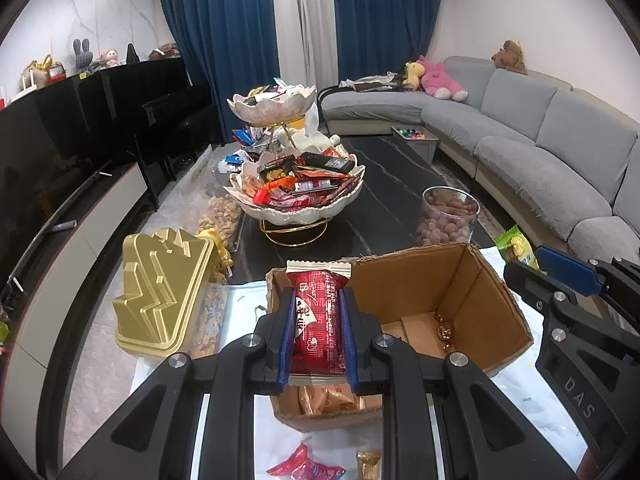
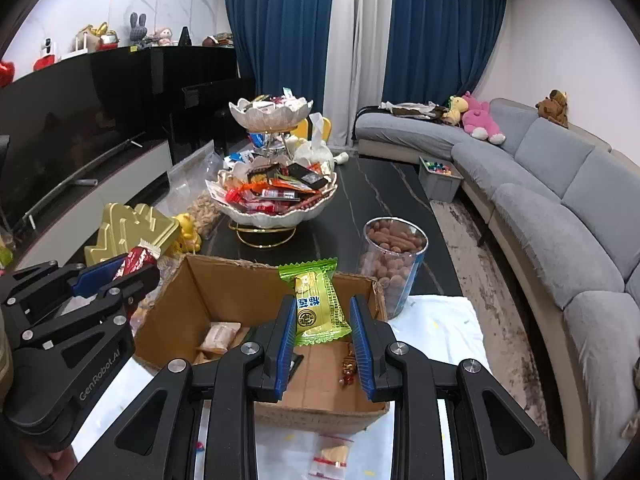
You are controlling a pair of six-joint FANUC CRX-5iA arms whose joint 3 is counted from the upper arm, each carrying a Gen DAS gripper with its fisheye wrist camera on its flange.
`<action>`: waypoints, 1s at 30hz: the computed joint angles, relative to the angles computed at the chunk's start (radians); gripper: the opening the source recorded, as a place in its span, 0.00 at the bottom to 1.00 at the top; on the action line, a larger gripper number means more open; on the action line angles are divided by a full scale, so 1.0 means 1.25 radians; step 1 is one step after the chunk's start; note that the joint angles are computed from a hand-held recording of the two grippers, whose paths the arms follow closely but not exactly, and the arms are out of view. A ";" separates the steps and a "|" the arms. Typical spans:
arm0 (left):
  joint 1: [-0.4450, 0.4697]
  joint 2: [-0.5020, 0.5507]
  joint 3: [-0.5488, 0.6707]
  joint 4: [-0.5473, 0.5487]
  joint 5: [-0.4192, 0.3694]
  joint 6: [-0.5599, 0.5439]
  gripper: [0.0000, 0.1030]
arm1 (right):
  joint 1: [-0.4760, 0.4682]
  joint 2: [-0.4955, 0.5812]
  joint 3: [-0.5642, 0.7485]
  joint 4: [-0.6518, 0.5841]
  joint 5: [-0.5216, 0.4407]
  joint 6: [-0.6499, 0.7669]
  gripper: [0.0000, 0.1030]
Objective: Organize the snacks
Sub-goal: 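Open both tools to drop the red packet and green candy into the box, then move both open tools back toward the remaining candies on the cloth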
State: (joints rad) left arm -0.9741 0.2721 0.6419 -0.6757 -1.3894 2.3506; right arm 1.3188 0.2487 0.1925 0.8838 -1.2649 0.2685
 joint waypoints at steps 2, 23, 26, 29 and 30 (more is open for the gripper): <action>0.008 0.005 0.002 0.009 0.003 -0.003 0.21 | -0.005 0.006 0.008 -0.013 0.002 0.009 0.27; -0.013 -0.001 0.007 -0.022 -0.018 -0.005 0.63 | 0.002 0.001 0.015 -0.019 -0.024 0.010 0.58; -0.020 0.001 0.014 -0.028 -0.026 -0.007 0.63 | 0.004 0.000 0.014 -0.018 -0.025 0.009 0.59; -0.026 -0.001 0.016 -0.032 -0.032 -0.006 0.63 | 0.009 -0.005 0.012 -0.015 -0.031 0.004 0.59; -0.027 -0.002 0.016 -0.033 -0.033 -0.005 0.63 | 0.011 -0.006 0.012 -0.014 -0.033 0.002 0.59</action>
